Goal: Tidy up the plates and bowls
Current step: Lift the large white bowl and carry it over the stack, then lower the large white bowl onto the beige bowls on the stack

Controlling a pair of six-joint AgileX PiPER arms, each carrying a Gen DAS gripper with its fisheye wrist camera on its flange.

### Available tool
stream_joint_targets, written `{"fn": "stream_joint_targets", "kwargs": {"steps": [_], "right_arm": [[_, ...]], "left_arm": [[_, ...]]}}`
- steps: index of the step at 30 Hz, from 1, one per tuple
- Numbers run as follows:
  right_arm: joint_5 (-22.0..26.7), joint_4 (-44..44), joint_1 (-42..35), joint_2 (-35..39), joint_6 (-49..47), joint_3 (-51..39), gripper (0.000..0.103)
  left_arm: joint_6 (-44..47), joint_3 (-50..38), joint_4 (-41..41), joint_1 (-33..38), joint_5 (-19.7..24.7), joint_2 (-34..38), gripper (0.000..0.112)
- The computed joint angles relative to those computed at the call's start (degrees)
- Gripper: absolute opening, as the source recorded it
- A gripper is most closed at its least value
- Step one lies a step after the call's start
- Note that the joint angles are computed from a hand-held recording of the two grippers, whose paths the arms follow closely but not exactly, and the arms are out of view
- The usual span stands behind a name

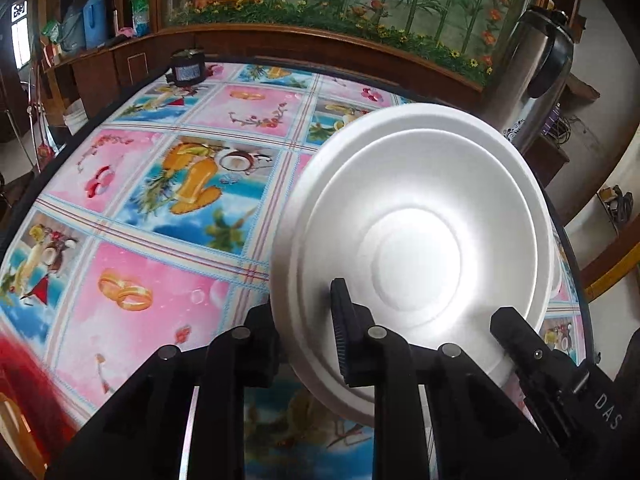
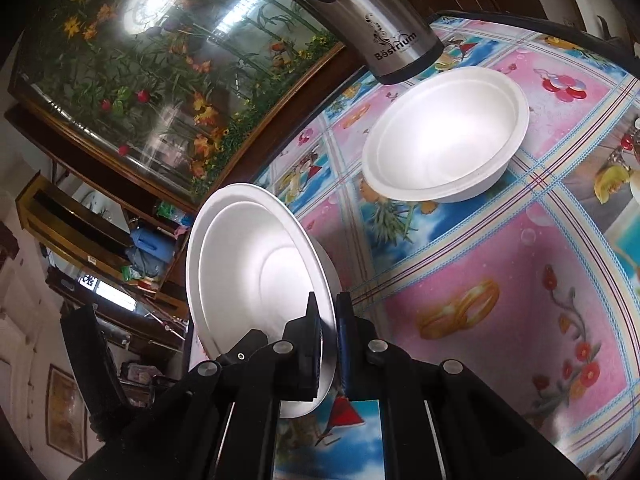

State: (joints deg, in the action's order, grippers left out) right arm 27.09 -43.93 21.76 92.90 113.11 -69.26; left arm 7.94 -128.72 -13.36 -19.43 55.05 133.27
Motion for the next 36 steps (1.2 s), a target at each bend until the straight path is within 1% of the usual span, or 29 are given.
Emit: {"fn": "stream_joint_targets", "kwargs": {"steps": [5, 9, 17, 22, 26, 30, 36], "right_arm": [[3.2, -2.4, 4.1, -0.7, 2.3, -1.1, 0.007], [5.2, -5.0, 7.6, -1.9, 5.2, -0.8, 0.007], [12.2, -7.1, 15.6, -3.0, 6.6, -4.3, 0.007], [16.4, -7.7, 20.2, -1.8, 5.4, -8.9, 0.007], [19.1, -8.0, 23.9, 0.7, 3.9, -13.8, 0.007], [21.2, -7.1, 26.8, 4.1, 0.5, -19.7, 0.007], [23.8, -5.4, 30.1, 9.3, -5.0, -28.7, 0.007]], "left_arm": [[3.6, 10.0, -2.0, 2.0, -4.1, -6.5, 0.019], [6.4, 16.3, -3.2, 3.5, -6.7, -11.0, 0.019], [15.1, 30.7, -8.5, 8.2, -11.8, -22.1, 0.019], [20.7, 36.0, -12.1, 12.4, -13.0, -27.1, 0.019], [26.4, 39.1, -16.0, 17.0, -13.1, -30.1, 0.019], [32.2, 42.2, -20.0, 22.1, -13.0, -32.9, 0.019], [38.9, 44.4, -24.5, 28.3, -12.4, -34.6, 0.02]]}}
